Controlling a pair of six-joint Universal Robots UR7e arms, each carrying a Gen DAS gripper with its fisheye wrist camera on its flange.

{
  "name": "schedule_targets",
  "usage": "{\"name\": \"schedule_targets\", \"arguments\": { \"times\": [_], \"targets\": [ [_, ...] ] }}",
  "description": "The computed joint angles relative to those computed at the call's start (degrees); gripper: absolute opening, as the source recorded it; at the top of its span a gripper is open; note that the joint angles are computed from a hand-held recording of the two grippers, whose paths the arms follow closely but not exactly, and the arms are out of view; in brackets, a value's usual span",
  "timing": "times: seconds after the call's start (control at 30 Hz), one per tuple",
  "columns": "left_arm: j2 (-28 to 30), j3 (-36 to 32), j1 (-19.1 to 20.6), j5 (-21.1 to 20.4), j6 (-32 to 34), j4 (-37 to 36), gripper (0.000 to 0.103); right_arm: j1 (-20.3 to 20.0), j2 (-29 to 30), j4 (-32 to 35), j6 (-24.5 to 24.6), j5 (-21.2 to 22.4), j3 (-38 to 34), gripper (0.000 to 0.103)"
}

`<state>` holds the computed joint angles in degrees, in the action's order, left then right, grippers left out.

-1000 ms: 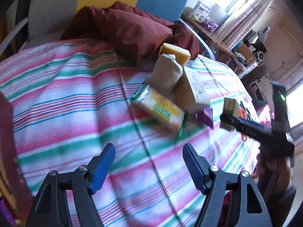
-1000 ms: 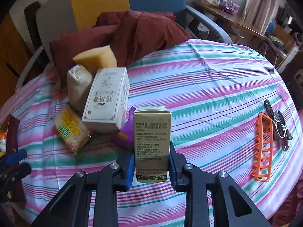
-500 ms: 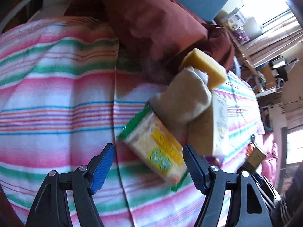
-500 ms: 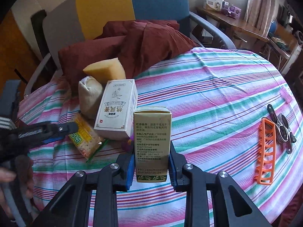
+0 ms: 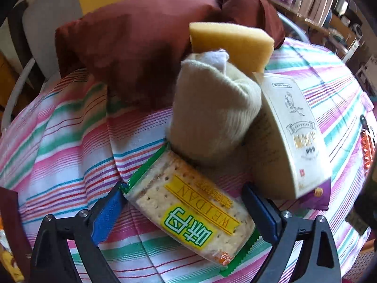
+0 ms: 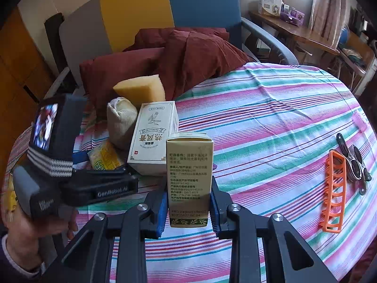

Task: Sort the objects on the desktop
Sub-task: 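Grasp the green-white box with the right tool while the left tool grasps the WEIDAN crackers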

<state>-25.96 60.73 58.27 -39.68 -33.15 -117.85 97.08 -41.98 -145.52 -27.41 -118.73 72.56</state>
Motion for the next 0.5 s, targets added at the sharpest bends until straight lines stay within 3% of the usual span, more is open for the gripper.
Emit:
{"name": "schedule_targets", "arguments": {
  "times": [0.23, 0.4, 0.5],
  "targets": [
    [-4.2, 7.3, -0.2, -0.9, 2.4, -4.3, 0.097, -0.1, 0.2, -0.2, 0.2, -0.8, -0.2, 0.03],
    [-8.7, 15.6, -0.7, -1.2, 6.9, -12.6, 0.073, 0.0, 0.6, -0.4, -0.3, -1.9, -0.3, 0.03],
    [-9.9, 17.2, -0.6, -1.9, 8.4, -14.0, 0.065, 0.2, 1.0, -0.6, -0.9, -3.0, -0.4, 0.03]
  ]
}}
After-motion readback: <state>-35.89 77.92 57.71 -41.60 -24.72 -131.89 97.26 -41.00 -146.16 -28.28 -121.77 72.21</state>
